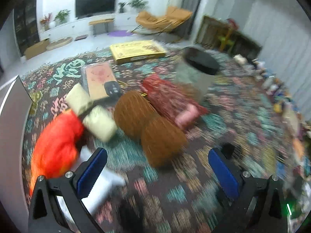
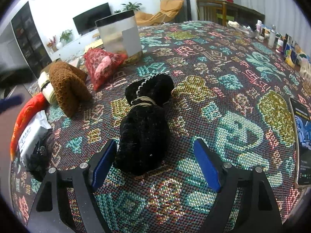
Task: Organize soft objects
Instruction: 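Hold the black pouch in the right gripper while the left gripper grasps the brown knitted item, then lift the brown knitted roll off the bed with the left gripper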
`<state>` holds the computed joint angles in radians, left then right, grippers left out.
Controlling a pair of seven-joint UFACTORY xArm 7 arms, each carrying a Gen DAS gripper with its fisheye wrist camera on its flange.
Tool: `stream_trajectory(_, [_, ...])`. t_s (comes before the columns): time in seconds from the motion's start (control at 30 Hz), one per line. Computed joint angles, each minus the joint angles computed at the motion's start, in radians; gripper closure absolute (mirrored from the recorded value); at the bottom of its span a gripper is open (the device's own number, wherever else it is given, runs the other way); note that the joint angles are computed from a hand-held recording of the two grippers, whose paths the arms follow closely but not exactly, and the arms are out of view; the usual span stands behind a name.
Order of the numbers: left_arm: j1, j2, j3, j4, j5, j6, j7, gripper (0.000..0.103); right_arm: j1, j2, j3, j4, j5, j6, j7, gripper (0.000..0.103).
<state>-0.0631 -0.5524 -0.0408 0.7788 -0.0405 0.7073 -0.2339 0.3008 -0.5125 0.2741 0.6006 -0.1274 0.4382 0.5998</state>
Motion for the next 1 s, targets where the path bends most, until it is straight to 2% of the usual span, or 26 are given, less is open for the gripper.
stream_trajectory(0.03, [0.030, 0.061, -0.027, 0.035, 0.034, -0.006, -0.041, 0.001, 0.000, 0.000, 0.000, 0.000, 0.000, 0.000, 0.000, 0.020])
stream_trajectory(0.1, [0.051, 0.132, -0.039, 0.075, 0.062, -0.012, -0.092, 0.001, 0.001, 0.002, 0.000, 0.001, 0.000, -0.001, 0.001, 0.019])
stream_trajectory(0.2, [0.064, 0.211, -0.033, 0.106, 0.081, -0.013, -0.160, 0.001, 0.003, 0.008, -0.001, 0.004, 0.000, -0.003, -0.003, 0.018])
stream_trajectory(0.27, [0.046, 0.234, 0.002, 0.096, 0.029, -0.049, -0.151, 0.006, 0.005, 0.010, -0.003, 0.004, 0.001, -0.007, -0.005, 0.018])
stream_trajectory(0.3, [0.036, 0.222, 0.014, 0.074, 0.008, -0.081, -0.135, 0.025, 0.006, 0.009, -0.004, 0.003, 0.003, -0.008, -0.005, 0.018])
stream_trajectory(0.33, [0.020, 0.206, 0.029, 0.058, -0.018, -0.106, -0.097, 0.035, 0.006, 0.010, -0.005, 0.003, 0.004, -0.010, -0.006, 0.018])
stream_trajectory(0.4, [0.021, 0.186, 0.022, 0.060, 0.000, -0.085, -0.075, 0.042, 0.005, 0.010, -0.005, 0.003, 0.004, -0.011, -0.006, 0.018])
stream_trajectory(0.43, [0.011, 0.157, 0.029, 0.052, -0.012, -0.076, -0.050, 0.052, 0.006, 0.010, -0.005, 0.003, 0.005, -0.011, -0.007, 0.018])
stream_trajectory(0.5, [-0.014, 0.090, 0.051, 0.035, -0.056, -0.033, 0.005, 0.057, 0.006, 0.010, -0.006, 0.002, 0.006, -0.012, -0.007, 0.018])
stream_trajectory(0.57, [-0.033, -0.033, 0.069, -0.019, -0.092, 0.008, 0.059, 0.057, 0.005, 0.010, -0.005, 0.003, 0.005, -0.011, -0.007, 0.018])
stream_trajectory(0.7, [-0.037, -0.326, 0.088, -0.131, -0.097, 0.171, 0.131, 0.057, 0.005, 0.010, -0.005, 0.002, 0.006, -0.011, -0.008, 0.018])
stream_trajectory(0.83, [-0.024, -0.597, 0.138, -0.178, -0.110, 0.470, 0.176, 0.056, 0.005, 0.010, -0.004, 0.003, 0.005, -0.011, -0.008, 0.018])
stream_trajectory(0.93, [-0.014, -0.722, 0.154, -0.197, -0.075, 0.660, 0.184, 0.056, 0.005, 0.009, -0.006, 0.001, 0.006, -0.012, -0.011, 0.018])
stream_trajectory(1.0, [0.034, -0.784, 0.119, -0.238, -0.055, 0.701, 0.225, 0.054, 0.005, 0.009, -0.006, 0.001, 0.006, -0.012, -0.011, 0.018])
